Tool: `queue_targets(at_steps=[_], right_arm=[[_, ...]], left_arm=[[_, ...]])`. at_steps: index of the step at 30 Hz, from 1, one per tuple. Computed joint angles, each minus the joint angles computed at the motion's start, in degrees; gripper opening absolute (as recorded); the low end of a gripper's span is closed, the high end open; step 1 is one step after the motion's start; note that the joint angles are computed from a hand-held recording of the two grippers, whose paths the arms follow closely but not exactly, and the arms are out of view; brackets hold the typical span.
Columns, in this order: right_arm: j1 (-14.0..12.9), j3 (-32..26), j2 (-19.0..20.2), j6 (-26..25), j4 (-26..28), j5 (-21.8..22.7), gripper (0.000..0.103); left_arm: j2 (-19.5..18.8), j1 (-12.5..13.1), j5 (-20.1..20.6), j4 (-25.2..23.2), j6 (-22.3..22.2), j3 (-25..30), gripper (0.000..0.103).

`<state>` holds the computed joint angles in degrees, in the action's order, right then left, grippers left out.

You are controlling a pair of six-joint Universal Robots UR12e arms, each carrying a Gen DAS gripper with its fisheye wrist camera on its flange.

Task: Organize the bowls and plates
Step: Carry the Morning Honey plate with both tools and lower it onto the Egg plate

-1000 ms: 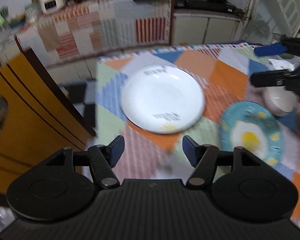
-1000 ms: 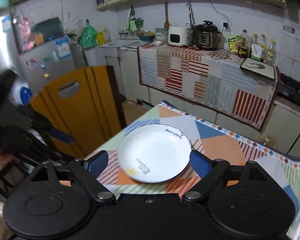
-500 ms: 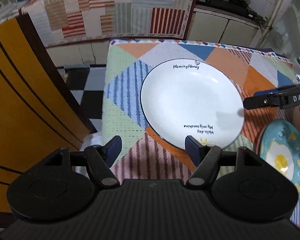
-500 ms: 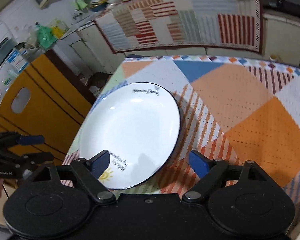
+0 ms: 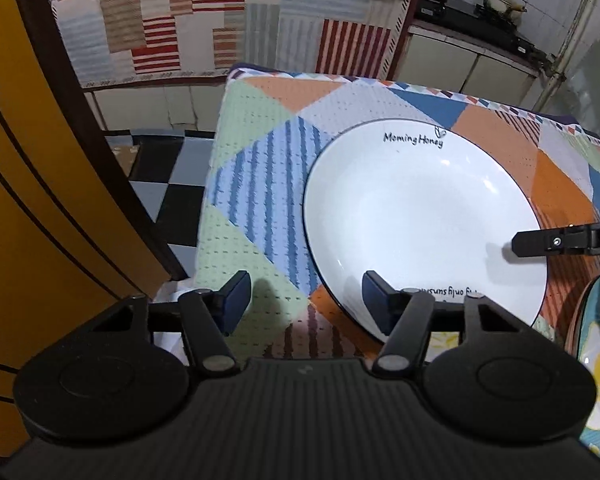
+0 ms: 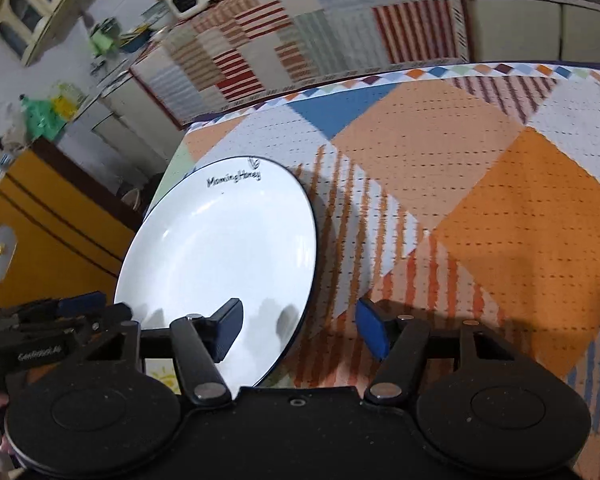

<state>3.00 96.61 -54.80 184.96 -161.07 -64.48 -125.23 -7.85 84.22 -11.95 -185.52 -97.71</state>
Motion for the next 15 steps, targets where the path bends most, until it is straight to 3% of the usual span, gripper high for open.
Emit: queue_targets(at_steps=[3,5,7,9,11,15], right_arm=[[-0.21,-0.05,0.56,0.22,-0.70,2.28,0.060],[-0.10,-0.14,0.93,-0.22,-1.80,2.51,0.048],[-0.26,0.11,1.12,0.57,-2.84,3.49,0.039],[-0.22,0.17,1.53,2.65,-4.22,3.11,0.034],[-0.23,-0.02,1.55,2.39,-3.90,2.02,0.017],[-0.75,0.20,1.52,-0.41,-3.92,3.41,0.017]], left_arm=[[-0.64,0.33,-2.82,-0.47,-1.12,0.36,0.042],[-1.04,0.46,-4.22,0.77,-4.04,0.31,0.033],[-1.25,0.34,-4.73,1.38,-4.19,0.32,0.025],[-1.29,0.00,-4.27,1.82,-4.25,0.24,0.023],[-1.29,-0.40,-3.10,2.38,-5.14,0.09,0.023],[-0.74,-0.89,-2.14,0.81,-3.85,0.20,0.023]])
